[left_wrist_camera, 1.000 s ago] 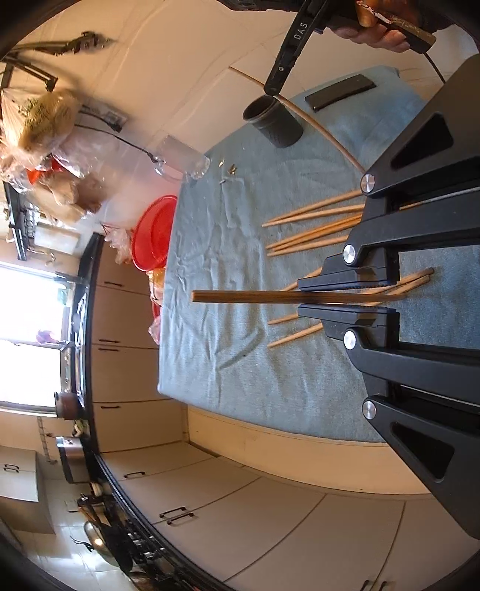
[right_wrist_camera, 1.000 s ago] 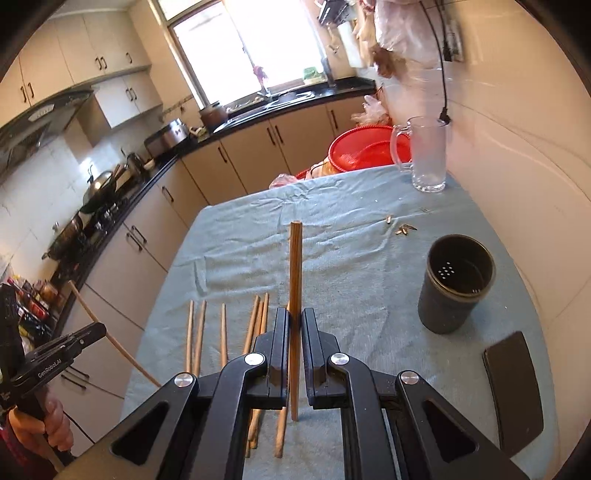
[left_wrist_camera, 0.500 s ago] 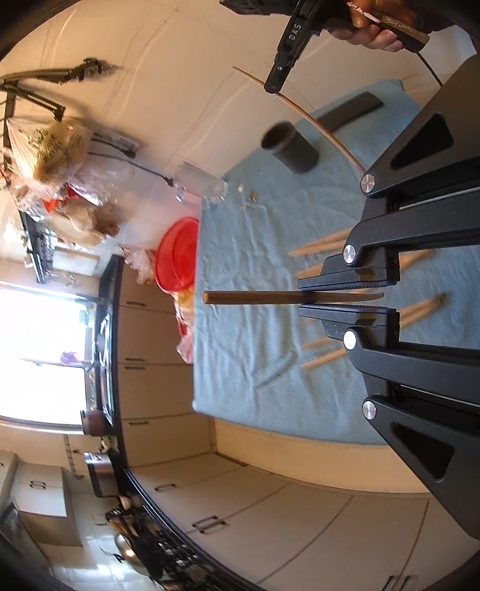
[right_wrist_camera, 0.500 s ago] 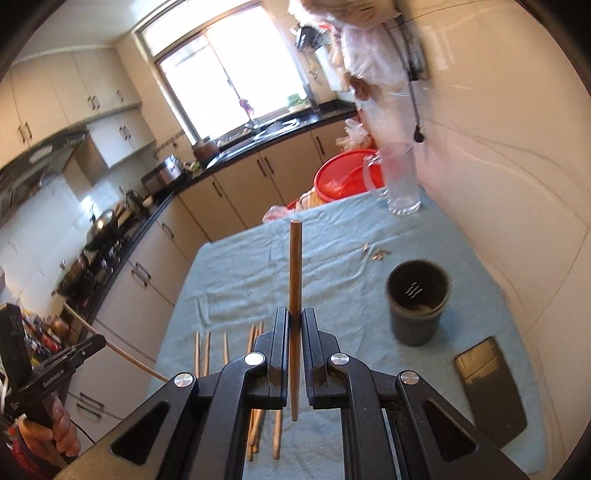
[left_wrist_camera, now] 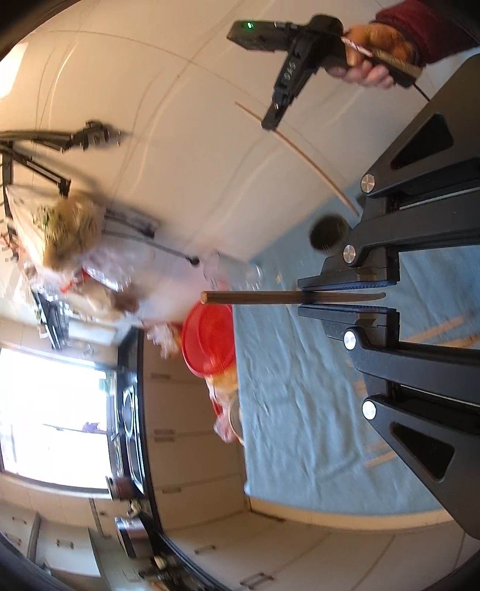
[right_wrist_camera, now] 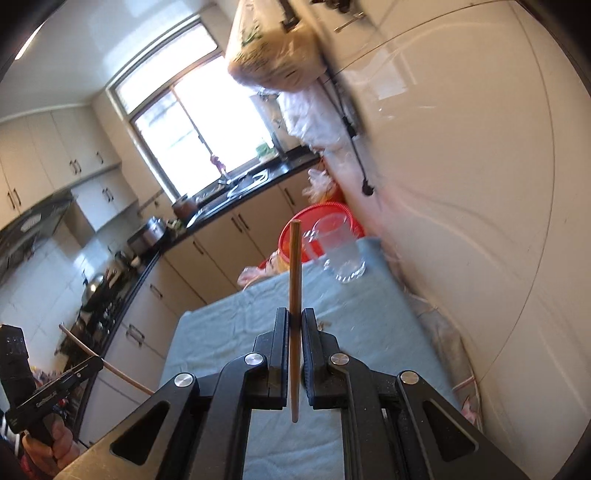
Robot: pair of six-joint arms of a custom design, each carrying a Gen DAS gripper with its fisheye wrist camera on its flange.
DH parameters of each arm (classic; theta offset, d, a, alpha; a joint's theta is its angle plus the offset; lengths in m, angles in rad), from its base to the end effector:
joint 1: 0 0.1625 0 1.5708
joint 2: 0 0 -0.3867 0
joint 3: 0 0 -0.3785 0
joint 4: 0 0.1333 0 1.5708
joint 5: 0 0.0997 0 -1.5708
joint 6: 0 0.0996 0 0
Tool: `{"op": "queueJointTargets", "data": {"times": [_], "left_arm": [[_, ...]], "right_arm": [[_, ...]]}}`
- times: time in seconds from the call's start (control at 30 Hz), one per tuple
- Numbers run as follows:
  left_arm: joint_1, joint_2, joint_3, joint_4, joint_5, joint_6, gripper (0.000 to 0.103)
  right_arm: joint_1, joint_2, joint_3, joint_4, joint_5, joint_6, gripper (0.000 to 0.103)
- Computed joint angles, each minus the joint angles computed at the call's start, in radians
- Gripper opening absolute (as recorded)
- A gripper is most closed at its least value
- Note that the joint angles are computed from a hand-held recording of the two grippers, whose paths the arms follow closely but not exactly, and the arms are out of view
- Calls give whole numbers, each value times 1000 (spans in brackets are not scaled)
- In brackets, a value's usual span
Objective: Organize utensils
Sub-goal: 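Lift the chopstick upright with the left tool and carry it to the black cup, then open the left tool to drop the chopstick into the black cup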
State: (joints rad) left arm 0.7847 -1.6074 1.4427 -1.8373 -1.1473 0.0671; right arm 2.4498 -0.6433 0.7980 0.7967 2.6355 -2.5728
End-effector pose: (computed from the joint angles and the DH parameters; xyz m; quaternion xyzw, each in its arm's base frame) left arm -0.2220 -0.4679 0.5702 0.3542 0.8880 -0.2680 0.1186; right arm 0.5148 -0.3665 0.2389 -0.0261 -0.8347 0.5169 0.1883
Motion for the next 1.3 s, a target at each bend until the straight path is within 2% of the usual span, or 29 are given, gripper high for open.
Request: {"op": "queueJointTargets", "data": {"times": [0.17,0.33,0.57,0.67,0.9,1.3], "left_arm": [[-38,82,-30,-16,-39,-16,6],[-46,176,-54,-36,-68,-32,6],[-34,266,-48,-47,-82,-43,6],[-20,310,-55,-15,-78,-55,6],[12,361,-45,50,-60,-87,6],[54,447,-90,79,-29,-120,6]], "right_arm": [[-30,-53,17,-53,2,-83,7],[-76,-68,23,-57,-28,-117,7],[-150,-54,34,2,-111,-83,7],[-183,-28,14,70,-160,-47,7],[-251,2,6,140,-267,-18,7],[-308,74,-60,185,-328,-35,8]]}}
